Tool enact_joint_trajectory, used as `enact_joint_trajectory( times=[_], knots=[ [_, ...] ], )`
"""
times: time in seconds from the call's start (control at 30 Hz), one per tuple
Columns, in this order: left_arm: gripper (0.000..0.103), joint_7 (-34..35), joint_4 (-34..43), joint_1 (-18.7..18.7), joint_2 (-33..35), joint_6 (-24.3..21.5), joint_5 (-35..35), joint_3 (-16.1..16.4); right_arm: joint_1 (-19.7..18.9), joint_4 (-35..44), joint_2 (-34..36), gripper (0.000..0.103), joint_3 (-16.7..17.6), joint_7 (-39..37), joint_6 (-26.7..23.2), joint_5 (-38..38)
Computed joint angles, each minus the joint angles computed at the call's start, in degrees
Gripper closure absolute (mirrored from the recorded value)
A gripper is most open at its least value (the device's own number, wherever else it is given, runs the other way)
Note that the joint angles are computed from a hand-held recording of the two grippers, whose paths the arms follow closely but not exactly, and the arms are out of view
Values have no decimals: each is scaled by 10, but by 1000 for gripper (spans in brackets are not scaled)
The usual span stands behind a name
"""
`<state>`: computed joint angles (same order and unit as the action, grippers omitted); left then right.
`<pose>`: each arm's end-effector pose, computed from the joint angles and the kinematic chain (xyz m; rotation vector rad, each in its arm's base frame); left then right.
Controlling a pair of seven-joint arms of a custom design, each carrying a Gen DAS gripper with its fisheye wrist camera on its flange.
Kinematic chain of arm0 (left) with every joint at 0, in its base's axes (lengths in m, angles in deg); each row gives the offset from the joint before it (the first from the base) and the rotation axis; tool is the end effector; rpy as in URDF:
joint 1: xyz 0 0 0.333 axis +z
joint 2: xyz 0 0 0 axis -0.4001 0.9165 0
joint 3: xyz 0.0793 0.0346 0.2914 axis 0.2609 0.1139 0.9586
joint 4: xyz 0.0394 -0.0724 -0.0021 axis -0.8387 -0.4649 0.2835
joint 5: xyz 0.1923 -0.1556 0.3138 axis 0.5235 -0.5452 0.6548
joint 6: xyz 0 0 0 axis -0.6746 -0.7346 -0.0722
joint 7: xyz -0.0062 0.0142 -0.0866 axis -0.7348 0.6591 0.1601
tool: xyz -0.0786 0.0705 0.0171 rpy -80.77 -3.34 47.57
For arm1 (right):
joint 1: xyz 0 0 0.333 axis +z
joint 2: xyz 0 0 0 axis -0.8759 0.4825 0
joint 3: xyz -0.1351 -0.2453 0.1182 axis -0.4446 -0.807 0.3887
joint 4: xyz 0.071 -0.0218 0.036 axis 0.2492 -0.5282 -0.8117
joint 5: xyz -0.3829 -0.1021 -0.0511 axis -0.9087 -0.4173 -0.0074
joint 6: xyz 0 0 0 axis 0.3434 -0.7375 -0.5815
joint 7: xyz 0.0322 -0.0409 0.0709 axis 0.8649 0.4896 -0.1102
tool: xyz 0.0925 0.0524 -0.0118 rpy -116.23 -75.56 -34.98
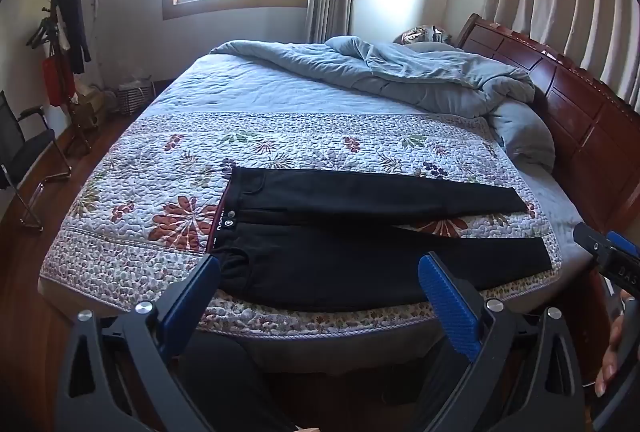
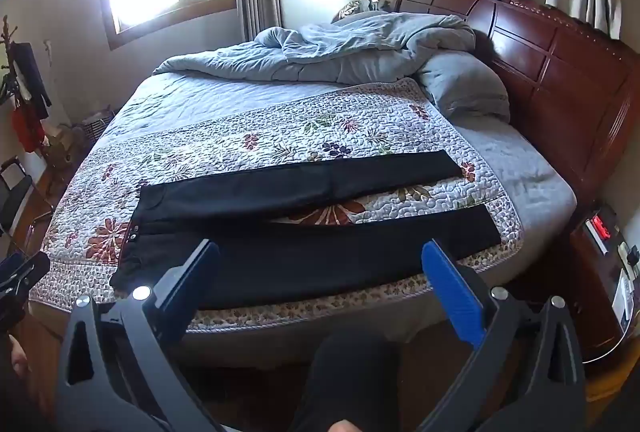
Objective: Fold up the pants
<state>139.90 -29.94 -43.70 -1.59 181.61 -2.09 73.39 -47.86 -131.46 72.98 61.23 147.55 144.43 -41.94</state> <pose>0.5995 -0.3313 0.6676 -1.7751 1.7890 -0.8494 0.6314 0.1390 0.6545 -1.5873 1.9310 -0.8004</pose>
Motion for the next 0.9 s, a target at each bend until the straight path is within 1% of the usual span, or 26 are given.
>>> enact_joint_trajectory(
  times=[0.23, 0.27, 0.3, 0.37, 0.4, 0.47, 0.5, 0.53, 0.57, 0.9],
  knots=[
    [4, 0, -9, 2, -7, 7, 0, 0, -1, -5, -4, 3, 0, 1, -2, 4],
    [4, 2, -21, 6, -12, 15, -2, 1, -2, -7, -5, 3, 0, 1, -2, 5],
    [4, 3, -26, 8, -14, 18, -4, 1, -1, 12, 7, 3, 1, -3, -6, 3],
    [4, 6, -34, 12, -18, 22, -8, -1, 1, 16, 9, 3, 0, -7, -12, 4],
    [4, 9, -18, 11, -10, 12, -7, -1, 1, 18, 10, 3, -1, -7, -13, 5],
    [4, 11, -24, 13, -15, 14, -10, 0, 2, 21, 12, 3, -2, -9, -18, 8],
    [4, 13, -20, 15, -14, 5, -12, -3, 2, 23, 13, 3, -2, -10, -19, 10],
    [4, 7, 4, 4, 3, -6, -3, -2, 2, 24, 13, 3, -3, -10, -20, 11],
    [4, 6, 8, 2, 6, -9, 0, -1, 3, 21, 12, 3, -2, -10, -14, 7],
    [4, 8, 21, -5, 13, -17, 2, 2, 6, 29, 17, 3, -4, -10, -21, 8]
  ],
)
